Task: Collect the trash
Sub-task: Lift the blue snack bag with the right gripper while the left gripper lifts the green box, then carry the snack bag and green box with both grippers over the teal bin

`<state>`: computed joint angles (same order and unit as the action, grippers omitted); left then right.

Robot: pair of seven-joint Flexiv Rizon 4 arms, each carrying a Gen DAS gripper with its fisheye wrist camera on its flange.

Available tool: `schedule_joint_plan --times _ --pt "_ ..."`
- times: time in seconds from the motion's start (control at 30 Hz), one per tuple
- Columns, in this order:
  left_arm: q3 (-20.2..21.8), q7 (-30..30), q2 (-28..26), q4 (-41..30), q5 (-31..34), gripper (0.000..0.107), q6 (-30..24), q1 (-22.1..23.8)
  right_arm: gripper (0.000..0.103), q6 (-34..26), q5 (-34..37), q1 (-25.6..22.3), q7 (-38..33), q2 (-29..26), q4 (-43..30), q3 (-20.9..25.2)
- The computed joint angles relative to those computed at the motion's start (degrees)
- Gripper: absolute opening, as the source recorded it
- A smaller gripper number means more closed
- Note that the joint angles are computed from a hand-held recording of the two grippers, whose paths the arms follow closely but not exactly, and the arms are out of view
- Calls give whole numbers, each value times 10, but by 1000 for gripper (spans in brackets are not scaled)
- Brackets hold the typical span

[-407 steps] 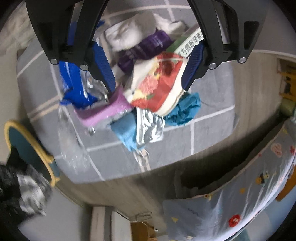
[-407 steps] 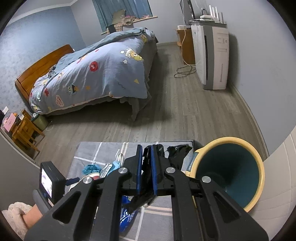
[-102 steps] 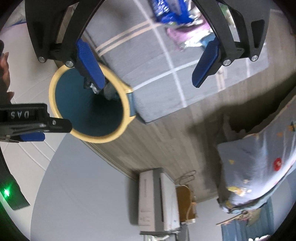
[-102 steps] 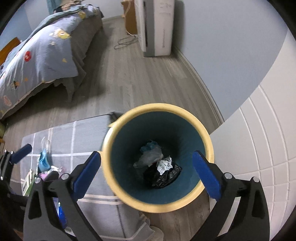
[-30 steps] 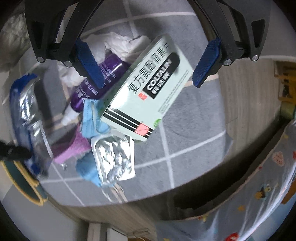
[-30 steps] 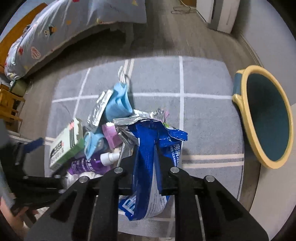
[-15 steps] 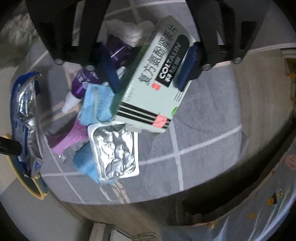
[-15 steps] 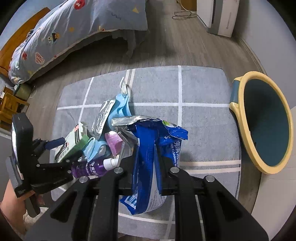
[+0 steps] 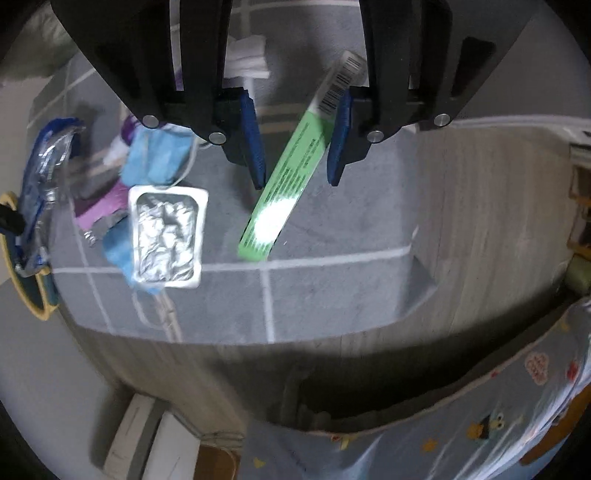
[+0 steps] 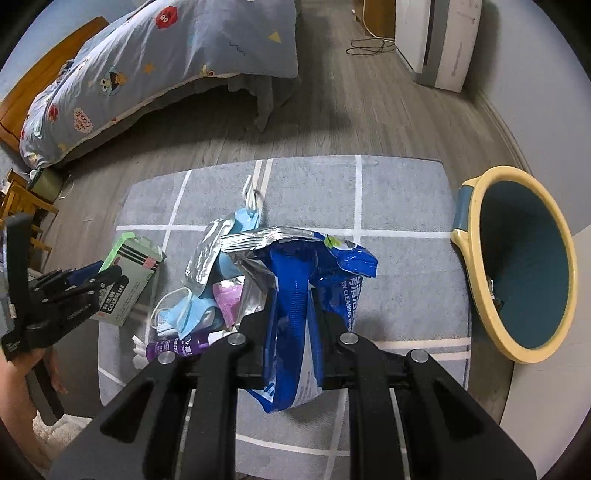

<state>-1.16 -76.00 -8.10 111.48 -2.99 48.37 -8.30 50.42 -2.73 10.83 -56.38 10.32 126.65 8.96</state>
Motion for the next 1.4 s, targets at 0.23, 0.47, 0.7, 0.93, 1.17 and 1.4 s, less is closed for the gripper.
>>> schedule_joint_plan --times 0.23,0.47,0.7,0.93,1.17,1.4 --pt "-1 12 9 1 16 20 23 -4 16 6 9 -5 -4 4 1 -5" --pt "-4 17 27 15 -2 20 58 -5 16 23 -17 -14 11 16 7 -2" --pt "-15 39 41 20 -44 20 89 -16 16 51 -46 -26 18 34 13 -3" --pt "-27 59 50 22 -79 20 106 -34 16 75 -36 -37 7 53 16 -15" --pt "-41 63 45 10 -81 20 112 -58 16 82 -7 -52 -16 78 26 -31" --pt "-60 63 27 -13 -87 20 114 -87 16 78 1 -78 -37 102 37 -45"
